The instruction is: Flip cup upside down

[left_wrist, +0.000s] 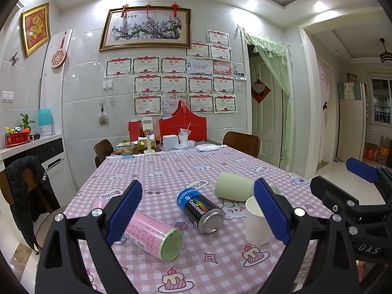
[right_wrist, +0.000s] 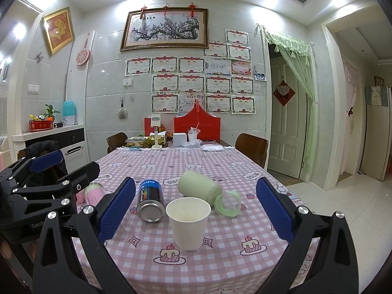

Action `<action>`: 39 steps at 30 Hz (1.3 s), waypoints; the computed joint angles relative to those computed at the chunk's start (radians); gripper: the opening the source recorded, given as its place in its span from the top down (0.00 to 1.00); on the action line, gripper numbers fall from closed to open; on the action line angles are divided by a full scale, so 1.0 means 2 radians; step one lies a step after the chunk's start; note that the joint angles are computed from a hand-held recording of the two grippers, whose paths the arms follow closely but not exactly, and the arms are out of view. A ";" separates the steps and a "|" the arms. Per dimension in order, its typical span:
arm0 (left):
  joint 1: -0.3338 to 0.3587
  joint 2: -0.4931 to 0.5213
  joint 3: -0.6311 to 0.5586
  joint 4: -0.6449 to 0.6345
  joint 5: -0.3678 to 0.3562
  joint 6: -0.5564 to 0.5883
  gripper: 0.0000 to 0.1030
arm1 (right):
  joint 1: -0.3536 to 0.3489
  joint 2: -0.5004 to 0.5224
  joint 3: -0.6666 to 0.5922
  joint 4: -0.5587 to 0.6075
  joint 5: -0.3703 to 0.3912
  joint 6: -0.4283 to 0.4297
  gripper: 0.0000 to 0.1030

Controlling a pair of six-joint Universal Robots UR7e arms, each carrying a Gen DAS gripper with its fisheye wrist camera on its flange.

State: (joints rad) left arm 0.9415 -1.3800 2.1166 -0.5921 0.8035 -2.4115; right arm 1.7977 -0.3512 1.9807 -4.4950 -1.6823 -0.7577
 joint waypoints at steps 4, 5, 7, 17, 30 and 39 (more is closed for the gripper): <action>0.001 0.001 0.000 -0.003 0.000 0.003 0.12 | 0.000 0.001 -0.001 0.002 0.001 0.001 0.08; 0.001 0.001 0.000 -0.003 0.000 0.002 0.12 | -0.001 0.001 -0.001 0.002 0.001 0.002 0.08; 0.002 0.001 0.001 -0.005 0.001 0.003 0.12 | 0.000 0.002 -0.001 0.002 0.000 0.002 0.08; 0.002 0.001 0.001 -0.005 0.001 0.002 0.12 | 0.000 0.001 -0.001 0.002 0.000 0.001 0.08; 0.004 0.004 0.000 -0.007 0.002 0.003 0.12 | 0.000 0.004 -0.002 0.001 -0.001 0.002 0.08; 0.006 0.016 -0.009 -0.004 -0.002 0.001 0.12 | 0.000 0.004 -0.003 0.006 -0.007 0.005 0.08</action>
